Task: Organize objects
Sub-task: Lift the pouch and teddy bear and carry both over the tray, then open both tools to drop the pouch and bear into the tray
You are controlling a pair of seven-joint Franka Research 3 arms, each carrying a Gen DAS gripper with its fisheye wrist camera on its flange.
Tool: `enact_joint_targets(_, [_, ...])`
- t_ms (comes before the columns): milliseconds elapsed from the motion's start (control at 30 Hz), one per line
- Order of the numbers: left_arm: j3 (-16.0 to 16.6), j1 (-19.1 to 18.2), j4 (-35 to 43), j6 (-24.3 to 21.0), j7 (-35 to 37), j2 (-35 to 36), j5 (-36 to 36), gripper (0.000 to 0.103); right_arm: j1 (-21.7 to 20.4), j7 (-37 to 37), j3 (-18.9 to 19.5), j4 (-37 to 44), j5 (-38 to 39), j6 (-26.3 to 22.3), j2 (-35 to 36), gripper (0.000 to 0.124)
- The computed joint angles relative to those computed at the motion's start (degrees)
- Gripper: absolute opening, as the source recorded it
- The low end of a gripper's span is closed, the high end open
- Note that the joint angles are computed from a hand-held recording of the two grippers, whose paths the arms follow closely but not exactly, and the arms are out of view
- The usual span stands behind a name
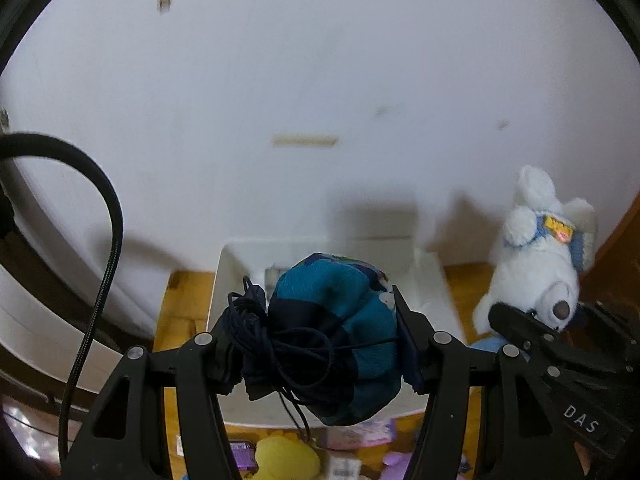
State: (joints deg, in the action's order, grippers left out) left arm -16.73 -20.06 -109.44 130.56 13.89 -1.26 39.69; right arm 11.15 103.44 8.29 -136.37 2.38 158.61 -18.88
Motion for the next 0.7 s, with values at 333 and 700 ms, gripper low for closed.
enact_joint_targets(333, [2.19,1.57,-2.88,4.61,-0.02,4.76,-4.16,0.064,7.24,-0.34,-7.73,8.93,-0.01,-0.35,18.70,0.052])
enact_joint_targets(700, [2.97,0.47,-0.79,4.26,1.24,8.22,-4.20,0.064,10.17,0.35,-10.15,11.07,-1.45,0.91,22.99,0.058])
